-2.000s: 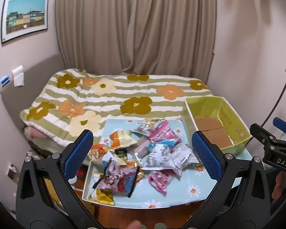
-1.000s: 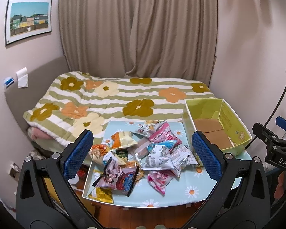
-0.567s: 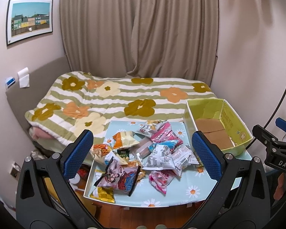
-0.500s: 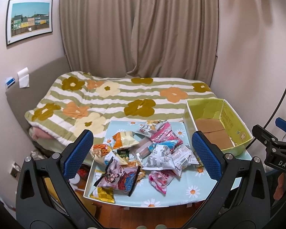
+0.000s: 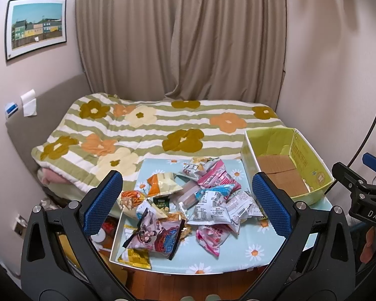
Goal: Organize snacks
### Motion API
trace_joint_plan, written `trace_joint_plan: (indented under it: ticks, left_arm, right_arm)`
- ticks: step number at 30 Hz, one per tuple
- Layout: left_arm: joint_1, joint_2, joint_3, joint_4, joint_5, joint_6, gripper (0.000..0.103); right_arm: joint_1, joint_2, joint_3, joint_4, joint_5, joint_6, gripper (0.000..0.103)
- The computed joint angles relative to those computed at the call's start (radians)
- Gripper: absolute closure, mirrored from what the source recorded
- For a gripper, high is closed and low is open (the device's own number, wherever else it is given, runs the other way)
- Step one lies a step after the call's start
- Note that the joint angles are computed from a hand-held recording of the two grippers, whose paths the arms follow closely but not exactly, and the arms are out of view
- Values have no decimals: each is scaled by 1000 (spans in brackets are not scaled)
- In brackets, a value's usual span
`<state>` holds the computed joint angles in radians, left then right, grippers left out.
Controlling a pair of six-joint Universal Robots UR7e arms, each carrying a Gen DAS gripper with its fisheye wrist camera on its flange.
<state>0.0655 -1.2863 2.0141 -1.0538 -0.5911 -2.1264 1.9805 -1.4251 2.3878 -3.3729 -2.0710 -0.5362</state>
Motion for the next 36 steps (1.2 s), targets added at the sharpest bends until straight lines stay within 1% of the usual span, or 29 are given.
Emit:
trace_joint_plan:
  ticks: [5,19,36]
  left_arm:
    - [13,-7,5,-15,7,18,0]
    - [19,-23,20,-35,3,36,0]
    - [19,-17,24,-38,-9,26,0]
  right_arm:
    - [2,5,-2,-1,-2,2,1]
    - [4,5,-4,3,-5,6,1]
    - [9,24,-1,-9,6,32,1]
